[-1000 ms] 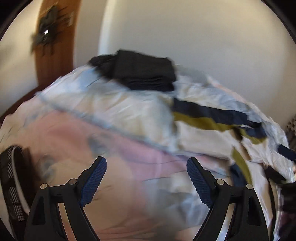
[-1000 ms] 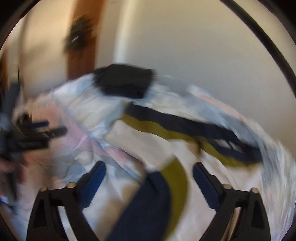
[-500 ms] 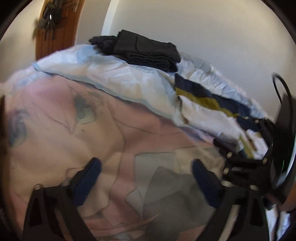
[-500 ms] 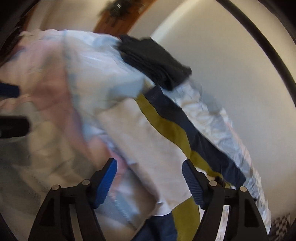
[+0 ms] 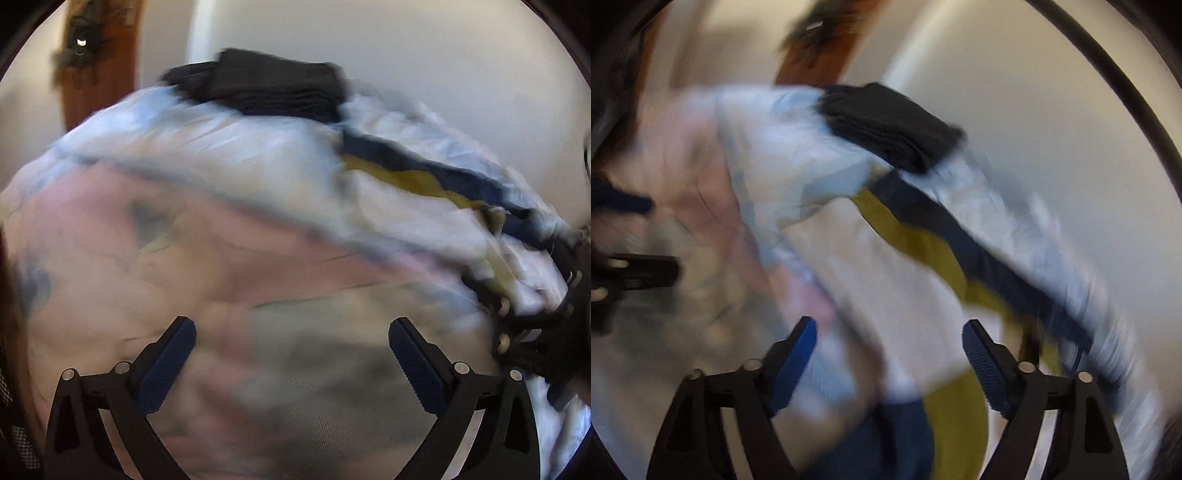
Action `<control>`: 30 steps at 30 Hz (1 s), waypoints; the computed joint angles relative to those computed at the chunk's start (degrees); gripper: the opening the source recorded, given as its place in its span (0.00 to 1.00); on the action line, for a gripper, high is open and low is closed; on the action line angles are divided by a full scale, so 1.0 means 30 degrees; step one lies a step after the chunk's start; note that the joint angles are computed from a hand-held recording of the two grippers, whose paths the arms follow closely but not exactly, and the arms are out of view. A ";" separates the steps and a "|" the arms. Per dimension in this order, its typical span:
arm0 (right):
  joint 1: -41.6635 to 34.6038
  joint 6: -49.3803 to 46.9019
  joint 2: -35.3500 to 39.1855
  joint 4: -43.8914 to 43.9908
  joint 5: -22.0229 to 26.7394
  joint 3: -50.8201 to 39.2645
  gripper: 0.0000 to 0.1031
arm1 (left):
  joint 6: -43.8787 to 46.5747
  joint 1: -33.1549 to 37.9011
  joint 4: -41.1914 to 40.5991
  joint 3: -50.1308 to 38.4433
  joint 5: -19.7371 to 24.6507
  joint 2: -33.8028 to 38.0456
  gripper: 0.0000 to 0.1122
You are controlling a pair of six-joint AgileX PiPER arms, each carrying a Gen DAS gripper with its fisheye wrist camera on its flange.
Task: Fold clothes
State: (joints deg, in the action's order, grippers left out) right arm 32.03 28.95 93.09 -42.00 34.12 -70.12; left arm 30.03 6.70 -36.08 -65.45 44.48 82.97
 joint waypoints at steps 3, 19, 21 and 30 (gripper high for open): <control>-0.0709 -0.0091 -0.3372 0.1749 0.0995 0.2465 0.95 | 0.0237 0.0806 -0.5702 -0.2628 0.4267 0.0518 0.92; -0.4656 -0.2527 -1.2785 0.4181 0.5840 0.6724 0.97 | -0.9600 -0.1289 -1.1507 -0.5205 0.4352 0.7968 0.91; -0.4767 -0.2904 -1.3031 0.4325 0.5909 0.6611 0.97 | -0.9434 -0.1305 -1.1069 -0.4840 0.3345 0.7475 0.91; -0.5596 -0.4328 -1.3867 0.5131 0.5979 0.6921 0.97 | -1.1050 -0.1586 -1.0507 -0.4250 0.1694 0.6995 0.91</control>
